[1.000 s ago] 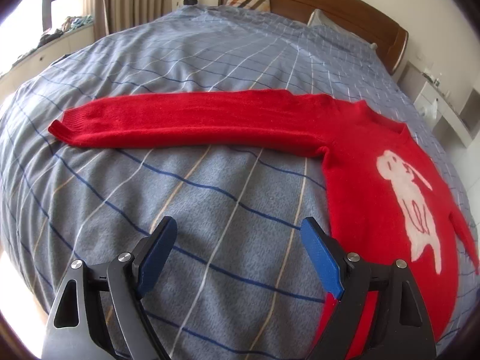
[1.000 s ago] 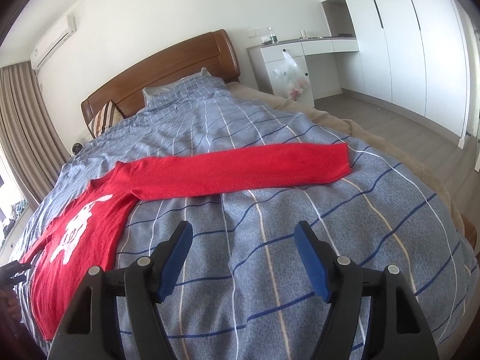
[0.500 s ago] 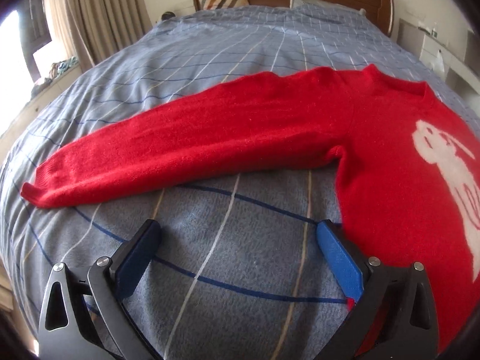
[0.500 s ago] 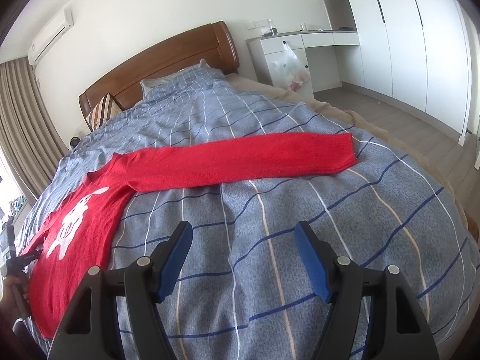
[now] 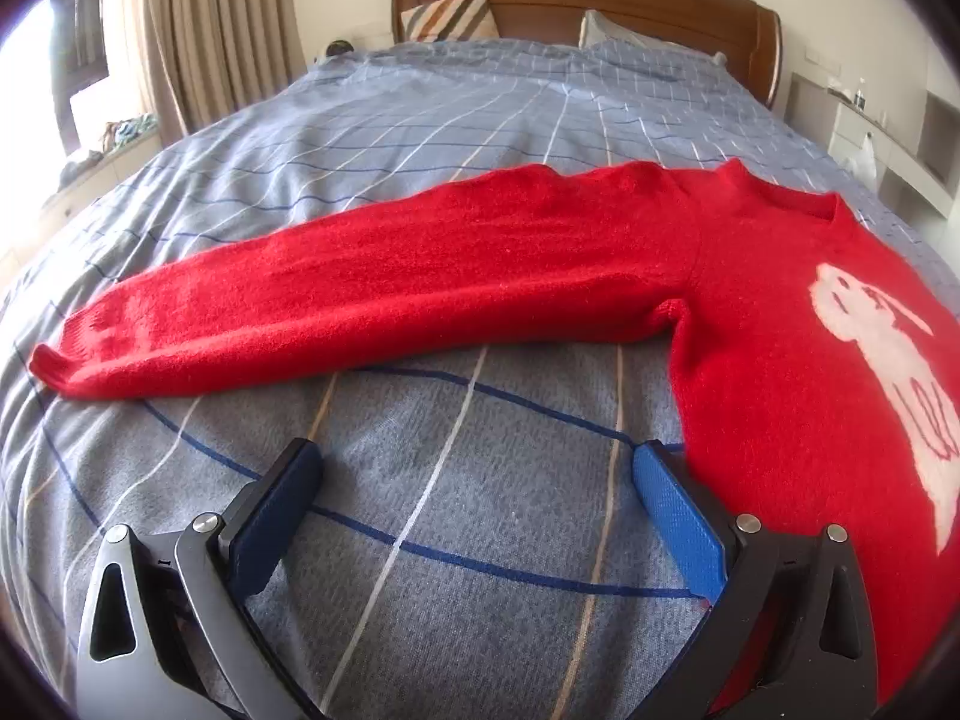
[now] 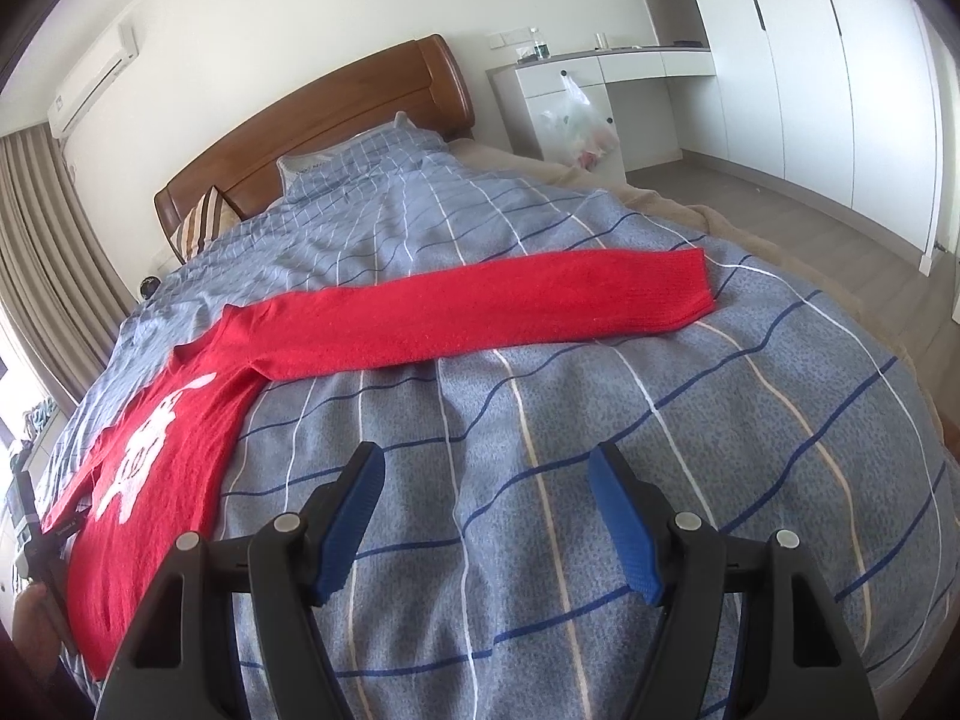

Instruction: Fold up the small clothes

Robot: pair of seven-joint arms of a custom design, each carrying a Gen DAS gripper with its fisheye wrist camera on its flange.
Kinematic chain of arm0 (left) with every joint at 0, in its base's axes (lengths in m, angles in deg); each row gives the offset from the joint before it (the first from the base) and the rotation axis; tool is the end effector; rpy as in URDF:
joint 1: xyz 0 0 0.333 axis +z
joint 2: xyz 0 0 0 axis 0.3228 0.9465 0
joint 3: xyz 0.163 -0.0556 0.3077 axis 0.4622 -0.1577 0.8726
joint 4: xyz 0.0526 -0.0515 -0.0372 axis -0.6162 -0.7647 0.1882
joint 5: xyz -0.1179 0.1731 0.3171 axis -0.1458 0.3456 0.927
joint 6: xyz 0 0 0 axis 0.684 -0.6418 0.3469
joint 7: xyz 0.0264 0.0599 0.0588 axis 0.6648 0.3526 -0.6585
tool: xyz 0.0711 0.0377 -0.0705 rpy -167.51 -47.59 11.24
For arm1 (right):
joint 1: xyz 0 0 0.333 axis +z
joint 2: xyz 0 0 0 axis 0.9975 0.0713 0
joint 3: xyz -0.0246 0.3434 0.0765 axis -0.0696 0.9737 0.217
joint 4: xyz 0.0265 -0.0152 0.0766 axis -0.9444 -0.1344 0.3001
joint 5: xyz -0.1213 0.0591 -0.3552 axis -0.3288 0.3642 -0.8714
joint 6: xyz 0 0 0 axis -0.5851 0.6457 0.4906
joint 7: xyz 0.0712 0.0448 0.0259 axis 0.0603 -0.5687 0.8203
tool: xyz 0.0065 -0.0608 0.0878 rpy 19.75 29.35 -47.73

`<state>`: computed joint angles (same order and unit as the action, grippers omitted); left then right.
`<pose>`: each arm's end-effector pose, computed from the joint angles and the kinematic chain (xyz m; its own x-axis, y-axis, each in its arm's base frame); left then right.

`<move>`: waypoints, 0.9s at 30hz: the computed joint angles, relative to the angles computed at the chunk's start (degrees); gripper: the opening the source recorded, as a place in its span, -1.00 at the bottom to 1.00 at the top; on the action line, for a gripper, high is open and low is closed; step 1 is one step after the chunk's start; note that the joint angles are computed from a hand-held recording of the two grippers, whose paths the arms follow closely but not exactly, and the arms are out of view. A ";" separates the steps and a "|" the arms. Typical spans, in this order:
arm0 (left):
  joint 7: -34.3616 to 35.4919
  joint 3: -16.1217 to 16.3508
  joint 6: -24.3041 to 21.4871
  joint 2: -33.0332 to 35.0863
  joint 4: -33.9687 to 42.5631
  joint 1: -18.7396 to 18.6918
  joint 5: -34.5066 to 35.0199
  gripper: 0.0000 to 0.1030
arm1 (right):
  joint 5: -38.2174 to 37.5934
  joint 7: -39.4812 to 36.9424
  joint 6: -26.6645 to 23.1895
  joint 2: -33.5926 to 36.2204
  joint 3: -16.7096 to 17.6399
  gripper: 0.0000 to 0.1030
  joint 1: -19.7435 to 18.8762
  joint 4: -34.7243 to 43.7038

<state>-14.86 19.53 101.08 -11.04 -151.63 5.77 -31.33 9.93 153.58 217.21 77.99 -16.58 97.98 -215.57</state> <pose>0.6351 -0.2088 0.4538 0.1705 -0.9852 -0.0180 -0.7151 -0.1111 -0.6902 0.5008 0.0136 0.4520 -0.3277 -0.8931 -0.3082 -0.5102 0.4418 -0.7379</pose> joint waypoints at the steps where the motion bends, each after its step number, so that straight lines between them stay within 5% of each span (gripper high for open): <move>1: -0.34 0.09 -0.25 0.00 0.06 -0.20 0.23 0.99 | -0.87 0.92 0.12 -0.08 -0.03 0.37 -0.08 -0.26; 18: -0.24 0.02 -0.01 0.02 0.06 -0.01 -0.15 0.99 | 11.03 -11.66 1.05 0.94 0.03 0.38 1.97 2.99; 27: -0.17 0.04 -0.03 0.05 0.12 -0.01 -0.19 0.99 | 7.68 -8.11 1.52 0.52 0.35 0.38 1.54 1.81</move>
